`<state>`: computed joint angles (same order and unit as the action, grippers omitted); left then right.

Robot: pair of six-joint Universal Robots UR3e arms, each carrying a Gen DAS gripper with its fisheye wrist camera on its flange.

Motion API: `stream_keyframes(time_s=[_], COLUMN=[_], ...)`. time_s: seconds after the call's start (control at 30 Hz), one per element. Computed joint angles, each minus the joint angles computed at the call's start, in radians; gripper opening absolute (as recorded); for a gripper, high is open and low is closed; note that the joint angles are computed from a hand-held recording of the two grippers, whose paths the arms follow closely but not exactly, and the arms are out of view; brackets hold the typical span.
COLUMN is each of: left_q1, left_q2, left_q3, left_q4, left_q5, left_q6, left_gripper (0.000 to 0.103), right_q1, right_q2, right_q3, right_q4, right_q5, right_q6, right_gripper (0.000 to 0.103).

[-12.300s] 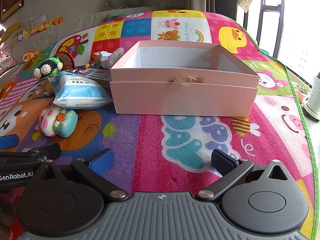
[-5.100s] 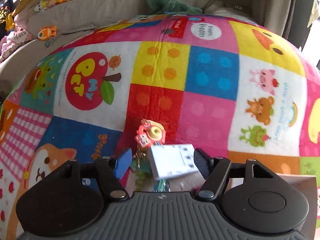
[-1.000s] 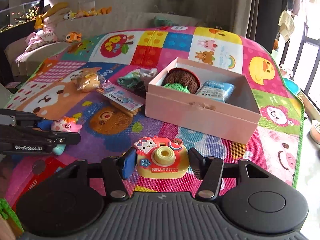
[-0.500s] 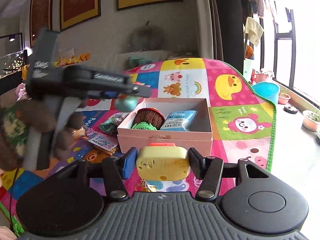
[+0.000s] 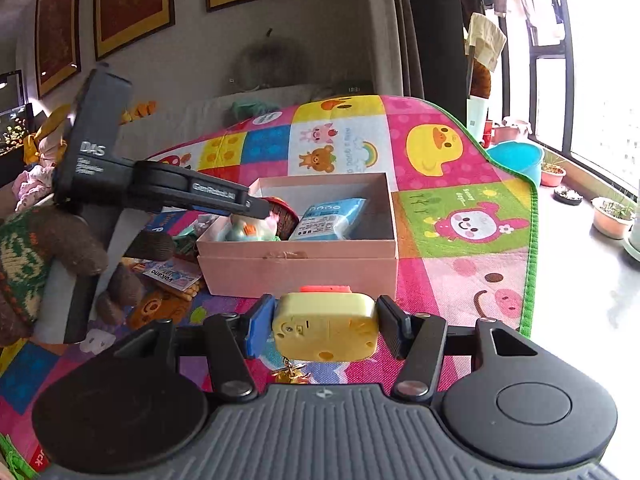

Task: Organize objects
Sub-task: 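Place the cat figurine in the box with left gripper while right gripper drops its toy in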

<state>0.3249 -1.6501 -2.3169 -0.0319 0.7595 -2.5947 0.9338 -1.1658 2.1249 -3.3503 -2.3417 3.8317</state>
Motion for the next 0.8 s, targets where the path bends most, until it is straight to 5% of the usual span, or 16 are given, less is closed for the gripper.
stream_keyframes(time_s=[0.07,0.17,0.23,0.43,0.53,0.7,0.8], left_q1=[0.013,0.066,0.158,0.404,0.522,0.607,0.692], left_q2=[0.025,0.040,0.102,0.387,0.474,0.437,0.455], left_q3=[0.044,-0.010,-0.055,-0.194,-0.209,-0.206,-0.190], left_q4=[-0.173,-0.090,-0.179,-0.695,-0.941,-0.975,-1.086], left_q5=[-0.031,-0.086,-0.174,-0.219,-0.205,-0.180,-0.190], left_q6=[0.079,0.021,0.045,0.417,0.588,0.623,0.721], left_gripper=[0.051,0.049,0.049,0.049,0.049,0.049,0.049], right_q1=[-0.011,-0.020,-0.036,-0.144,-0.222,-0.326,-0.382], right_q2=[-0.002,-0.005,-0.020,-0.042,-0.014,0.206,0.294], right_q3=[-0.030,-0.070,-0.080,-0.217,-0.365,-0.783,-0.969], right_q4=[0.046,0.088,0.084,0.090,0.125,0.217,0.421], right_q5=[0.007,0.007,0.032,0.116,0.181,0.213,0.279], right_q6=[-0.003,-0.013,-0.028,-0.154,-0.207,-0.302,-0.279], right_gripper=[0.055,0.055,0.055,0.055,0.055,0.056,0.065])
